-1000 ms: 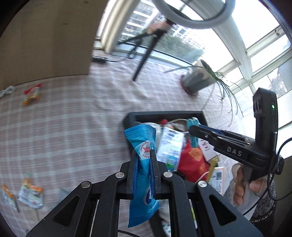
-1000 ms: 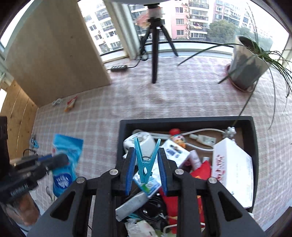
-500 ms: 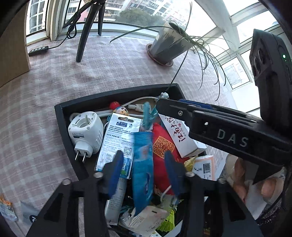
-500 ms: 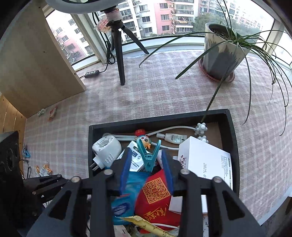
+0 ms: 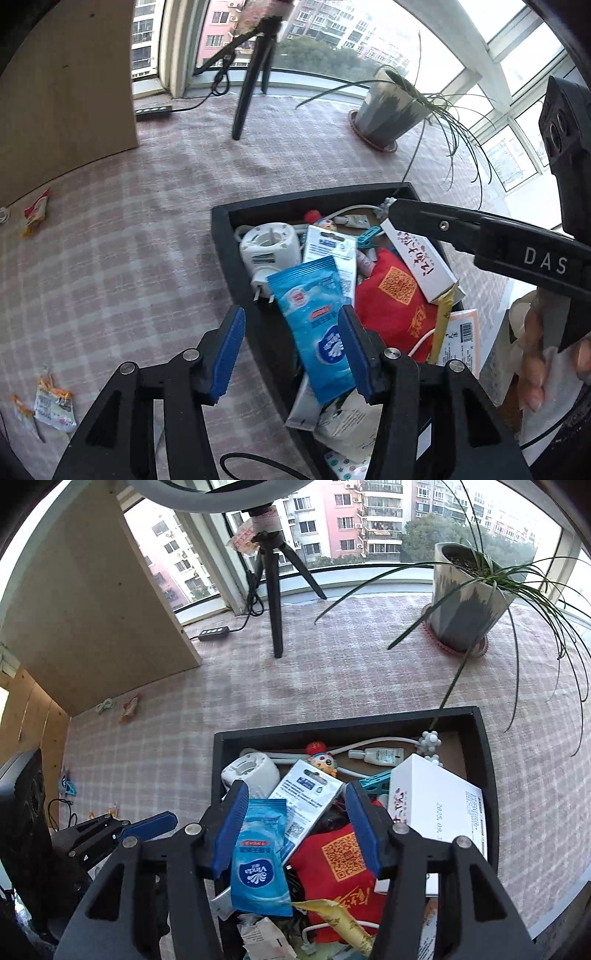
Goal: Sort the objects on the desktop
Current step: 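Carry the clothespin and tissue pack to the black tray and release, then grasp the grey printed pouch with the right gripper while the left grasps a snack packet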
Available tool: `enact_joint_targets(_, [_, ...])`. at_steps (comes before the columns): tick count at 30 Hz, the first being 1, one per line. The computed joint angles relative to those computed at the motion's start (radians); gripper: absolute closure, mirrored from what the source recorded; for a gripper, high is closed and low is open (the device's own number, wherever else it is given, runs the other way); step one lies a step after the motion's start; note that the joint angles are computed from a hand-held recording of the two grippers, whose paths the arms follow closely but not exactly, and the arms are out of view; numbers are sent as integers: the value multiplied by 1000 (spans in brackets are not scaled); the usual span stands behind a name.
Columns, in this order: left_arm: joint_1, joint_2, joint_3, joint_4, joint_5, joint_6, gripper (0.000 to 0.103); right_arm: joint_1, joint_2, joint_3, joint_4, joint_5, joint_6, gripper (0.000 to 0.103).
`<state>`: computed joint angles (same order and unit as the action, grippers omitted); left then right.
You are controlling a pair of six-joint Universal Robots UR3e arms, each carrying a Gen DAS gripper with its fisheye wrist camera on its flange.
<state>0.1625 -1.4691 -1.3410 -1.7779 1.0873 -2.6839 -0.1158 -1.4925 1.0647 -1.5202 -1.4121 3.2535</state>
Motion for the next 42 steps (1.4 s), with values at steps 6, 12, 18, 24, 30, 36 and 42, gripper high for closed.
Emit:
enact_joint_targets(6, [286,103,-39,-137,-4,188,53,127,70,-90,18,13,15,49])
enact_joint_targets(12, [625,138,-27,-253,24,393,53,272,148,-152,13,43,46,49])
enact_joint_targets(18, [860,114,-63,-265,77,519,53,408,254,-190,-11,79,62,43])
enact_joint_targets(24, [956,127,-198,-145,137,549,49,546,419,-280,-4,63,59,39])
enact_joint_targets(30, [996,105,-273,39,166,522,39,658,587,-433,20,-8,40,36])
enact_joint_targets(36, [967,86,-366,184,248,542,34,717,731,-618,84,-53,23,35])
enact_joint_targets(42, [893,84,-495,333,326,513,31,732,855,-806,173,-72,26,33])
